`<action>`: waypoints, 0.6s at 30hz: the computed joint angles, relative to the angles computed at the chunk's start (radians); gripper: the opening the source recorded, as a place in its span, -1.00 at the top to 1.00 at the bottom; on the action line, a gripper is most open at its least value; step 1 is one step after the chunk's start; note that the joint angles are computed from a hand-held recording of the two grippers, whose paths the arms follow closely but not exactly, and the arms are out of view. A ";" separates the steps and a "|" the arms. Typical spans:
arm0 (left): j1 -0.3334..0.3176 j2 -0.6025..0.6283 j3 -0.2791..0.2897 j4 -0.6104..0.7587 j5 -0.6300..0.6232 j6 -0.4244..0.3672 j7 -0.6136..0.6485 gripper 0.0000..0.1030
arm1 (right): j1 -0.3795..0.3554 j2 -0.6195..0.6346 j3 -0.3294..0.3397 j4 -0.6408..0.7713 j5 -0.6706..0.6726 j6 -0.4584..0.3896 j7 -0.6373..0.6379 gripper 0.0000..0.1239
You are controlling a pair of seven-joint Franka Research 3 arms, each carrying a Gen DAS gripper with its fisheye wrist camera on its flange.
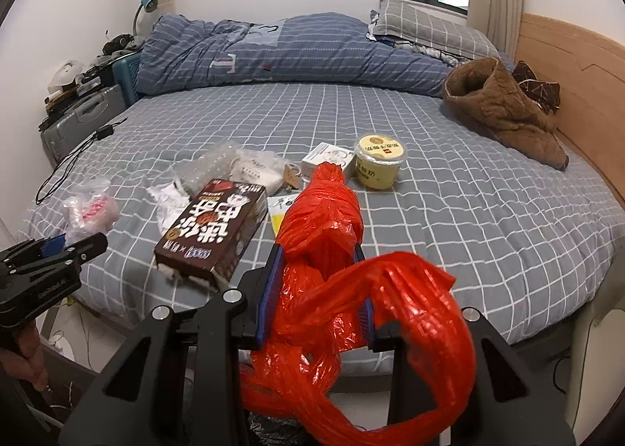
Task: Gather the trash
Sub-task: 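Carry both held bags down over the black trash bin beside the bed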
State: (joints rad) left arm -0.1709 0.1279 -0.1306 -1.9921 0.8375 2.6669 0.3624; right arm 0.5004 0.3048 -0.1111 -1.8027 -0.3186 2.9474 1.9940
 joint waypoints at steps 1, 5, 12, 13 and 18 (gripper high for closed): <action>-0.002 -0.007 -0.002 -0.010 -0.001 0.002 -0.004 0.15 | 0.002 -0.007 0.000 -0.011 -0.001 0.003 0.001 0.47; -0.005 -0.030 -0.009 -0.038 0.000 0.004 -0.019 0.15 | 0.010 -0.040 0.002 -0.058 -0.017 0.014 0.017 0.47; -0.005 -0.071 -0.029 -0.097 -0.019 0.004 -0.032 0.15 | -0.006 -0.109 0.033 -0.158 -0.037 0.030 0.042 0.47; -0.005 -0.079 -0.032 -0.107 -0.021 0.004 -0.035 0.15 | -0.010 -0.116 0.038 -0.168 -0.040 0.030 0.044 0.47; -0.008 -0.111 -0.049 -0.145 -0.026 -0.002 -0.051 0.15 | -0.026 -0.165 0.069 -0.239 -0.060 0.035 0.062 0.47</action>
